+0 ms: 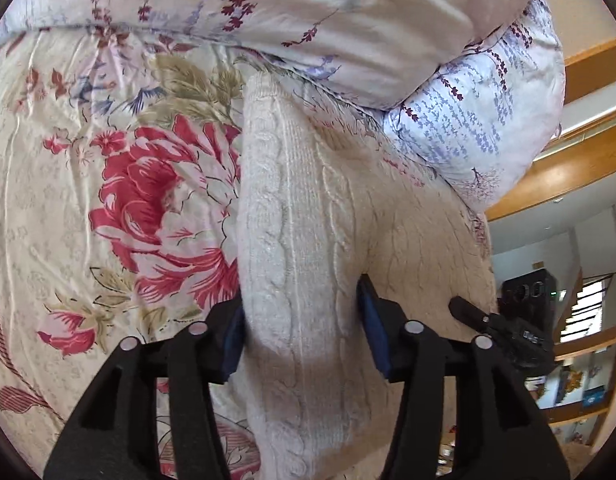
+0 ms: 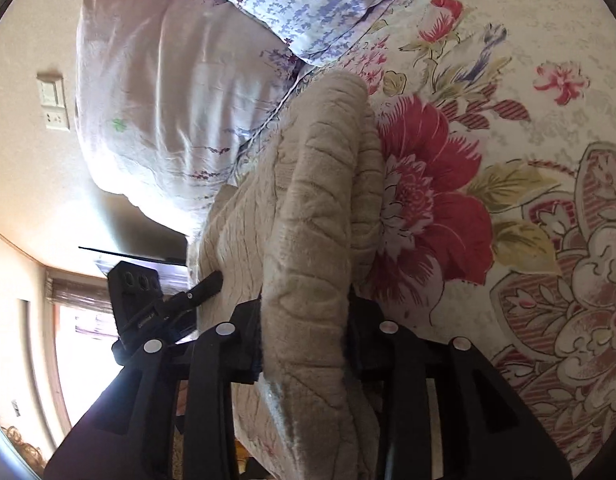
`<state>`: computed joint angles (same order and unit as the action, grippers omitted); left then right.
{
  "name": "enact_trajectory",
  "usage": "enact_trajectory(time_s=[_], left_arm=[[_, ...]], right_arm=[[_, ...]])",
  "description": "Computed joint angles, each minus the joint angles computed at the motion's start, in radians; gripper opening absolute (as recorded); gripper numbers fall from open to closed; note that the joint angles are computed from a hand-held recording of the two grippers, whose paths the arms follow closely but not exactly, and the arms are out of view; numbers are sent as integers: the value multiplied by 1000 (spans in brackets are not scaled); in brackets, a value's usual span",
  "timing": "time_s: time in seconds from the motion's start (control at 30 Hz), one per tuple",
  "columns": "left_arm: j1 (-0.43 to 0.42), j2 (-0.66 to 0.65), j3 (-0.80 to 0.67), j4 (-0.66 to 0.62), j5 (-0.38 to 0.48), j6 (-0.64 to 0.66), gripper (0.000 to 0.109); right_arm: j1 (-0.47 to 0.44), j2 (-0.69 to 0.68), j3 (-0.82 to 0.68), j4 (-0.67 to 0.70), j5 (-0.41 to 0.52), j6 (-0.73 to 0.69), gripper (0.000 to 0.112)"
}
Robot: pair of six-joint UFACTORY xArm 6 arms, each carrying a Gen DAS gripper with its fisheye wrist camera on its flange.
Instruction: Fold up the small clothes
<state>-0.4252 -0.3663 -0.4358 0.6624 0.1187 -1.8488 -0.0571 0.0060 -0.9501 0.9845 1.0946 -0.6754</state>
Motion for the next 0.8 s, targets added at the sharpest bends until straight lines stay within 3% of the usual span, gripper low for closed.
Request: enact_trajectory(time_s=[0.13, 0.2, 0.3, 0.33, 0.37, 0.43, 0.63, 0.8], left_arm=[[-89, -15, -97, -31, 244, 77, 57], [-147, -59, -126, 33, 406, 57, 59], [-221, -91, -171, 124, 549, 48, 64], [-240, -79, -197, 144, 575, 65, 65], [-263, -69, -221, 153, 605, 90, 66], [-280, -7, -288, 142, 621, 183, 69], [-241, 96, -337, 65, 548, 270, 69], [-218, 153, -344, 19, 501, 290, 68]], right_arm=[[-1, -61, 16, -68, -59, 5, 45], [-15, -81, 26, -33, -97, -11, 47], [-16, -67, 11, -28, -135, -4, 47], [-11, -57, 2, -38, -141, -6, 46], [-3, -50, -6, -52, -147, -12, 32], [29, -49, -11, -78, -178, -39, 11], [91, -57, -3, -211, -357, 29, 9], [97, -17, 4, -279, -412, 72, 9]])
